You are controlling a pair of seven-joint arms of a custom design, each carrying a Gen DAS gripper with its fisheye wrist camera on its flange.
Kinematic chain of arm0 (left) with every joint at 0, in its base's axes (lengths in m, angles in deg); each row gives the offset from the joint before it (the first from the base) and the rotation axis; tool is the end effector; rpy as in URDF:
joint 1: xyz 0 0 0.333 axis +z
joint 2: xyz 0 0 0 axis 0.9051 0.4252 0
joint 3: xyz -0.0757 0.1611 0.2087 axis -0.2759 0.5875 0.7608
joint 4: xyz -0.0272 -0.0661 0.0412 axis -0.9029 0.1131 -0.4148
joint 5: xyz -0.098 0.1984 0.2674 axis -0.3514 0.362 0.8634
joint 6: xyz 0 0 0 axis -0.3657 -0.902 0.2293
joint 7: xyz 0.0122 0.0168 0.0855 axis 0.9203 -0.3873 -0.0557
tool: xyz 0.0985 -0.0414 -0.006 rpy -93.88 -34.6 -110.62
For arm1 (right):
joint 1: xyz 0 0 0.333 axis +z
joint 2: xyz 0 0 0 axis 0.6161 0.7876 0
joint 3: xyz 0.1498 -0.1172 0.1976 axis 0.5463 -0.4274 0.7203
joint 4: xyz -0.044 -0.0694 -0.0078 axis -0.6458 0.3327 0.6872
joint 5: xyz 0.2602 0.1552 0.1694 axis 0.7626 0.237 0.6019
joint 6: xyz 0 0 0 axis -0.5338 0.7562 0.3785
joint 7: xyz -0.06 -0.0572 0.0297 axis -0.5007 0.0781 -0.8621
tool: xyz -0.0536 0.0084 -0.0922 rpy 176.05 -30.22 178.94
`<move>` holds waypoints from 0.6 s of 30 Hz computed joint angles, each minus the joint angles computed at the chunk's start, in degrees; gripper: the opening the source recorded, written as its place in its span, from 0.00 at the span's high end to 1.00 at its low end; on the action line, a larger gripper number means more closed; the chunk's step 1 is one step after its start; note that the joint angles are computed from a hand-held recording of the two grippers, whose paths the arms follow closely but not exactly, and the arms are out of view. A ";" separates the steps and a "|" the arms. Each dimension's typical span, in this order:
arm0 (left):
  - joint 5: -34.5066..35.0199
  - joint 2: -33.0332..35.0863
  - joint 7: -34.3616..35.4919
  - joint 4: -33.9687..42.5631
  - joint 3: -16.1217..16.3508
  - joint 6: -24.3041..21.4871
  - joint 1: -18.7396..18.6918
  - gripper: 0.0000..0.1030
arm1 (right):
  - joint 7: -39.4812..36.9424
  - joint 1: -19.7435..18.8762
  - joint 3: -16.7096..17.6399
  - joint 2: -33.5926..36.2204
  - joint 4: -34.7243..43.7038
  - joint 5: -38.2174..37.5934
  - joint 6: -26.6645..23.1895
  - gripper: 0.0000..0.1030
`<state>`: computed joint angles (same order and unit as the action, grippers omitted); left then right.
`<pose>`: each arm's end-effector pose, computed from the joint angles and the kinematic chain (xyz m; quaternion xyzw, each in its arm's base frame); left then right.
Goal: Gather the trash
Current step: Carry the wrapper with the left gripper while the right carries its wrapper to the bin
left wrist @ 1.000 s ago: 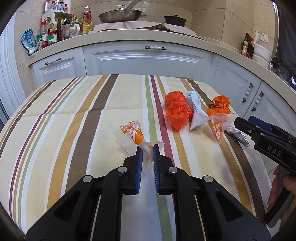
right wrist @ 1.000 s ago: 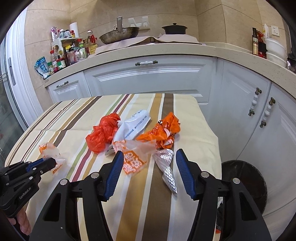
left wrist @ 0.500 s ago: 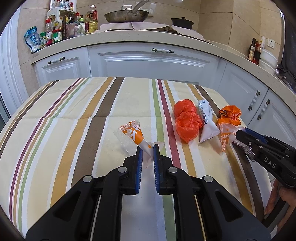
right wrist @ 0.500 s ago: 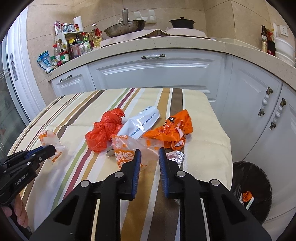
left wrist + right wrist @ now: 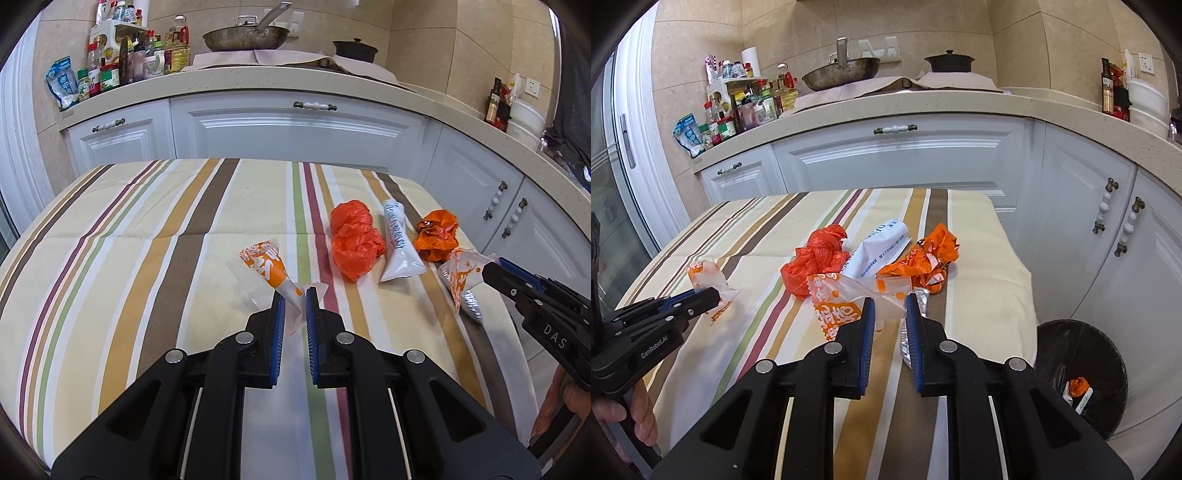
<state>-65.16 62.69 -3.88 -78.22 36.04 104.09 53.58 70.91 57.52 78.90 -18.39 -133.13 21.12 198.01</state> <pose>0.6329 -0.1784 0.4786 -0.6264 0.6611 -0.3293 0.2491 0.6363 0.2044 0.4690 -0.6526 0.6121 -0.2469 0.3720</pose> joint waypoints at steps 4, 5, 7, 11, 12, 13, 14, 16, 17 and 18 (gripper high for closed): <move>-0.83 -0.74 1.21 -0.49 -1.19 0.68 -0.01 0.89 | 4.40 2.57 -3.96 -3.85 -5.21 -3.52 2.23 0.83; -1.28 -0.84 1.78 -0.51 -1.66 0.85 0.02 0.89 | 5.64 3.03 -4.82 -4.80 -6.53 -4.64 2.66 0.83; -2.30 -0.80 3.15 -0.16 -2.65 1.04 -0.03 0.89 | 9.53 4.50 -7.42 -6.89 -9.31 -8.00 3.47 0.82; -4.10 0.00 6.13 1.46 -4.31 1.03 -0.88 0.89 | 19.35 6.72 -12.35 -10.99 -14.36 -17.36 3.81 0.83; -4.68 0.39 7.08 2.11 -4.89 0.91 -1.15 0.89 | 22.21 7.20 -13.62 -12.09 -15.65 -20.13 3.73 0.83; -5.39 0.95 8.13 2.97 -5.55 0.65 -1.41 0.89 | 24.59 7.34 -14.44 -12.96 -16.64 -22.49 3.63 0.83; -6.20 1.46 9.18 3.85 -6.14 0.25 -1.59 0.89 | 26.81 7.31 -15.12 -13.84 -17.62 -24.74 3.54 0.83; -7.72 3.00 11.49 6.45 -7.44 -0.81 -2.34 0.89 | 33.01 7.64 -17.21 -15.92 -19.85 -30.89 3.18 0.83; -8.14 3.56 12.20 7.34 -7.63 -0.99 -2.91 0.89 | 35.15 7.30 -17.59 -16.75 -20.69 -33.02 2.97 0.83; -8.28 4.29 12.80 8.53 -7.71 -1.19 -3.71 0.89 | 37.76 7.00 -18.09 -17.65 -21.64 -35.65 2.80 0.83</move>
<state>-73.44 66.97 8.92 -69.68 28.33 102.90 49.87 108.68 64.52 60.81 -36.04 -154.78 -14.52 200.81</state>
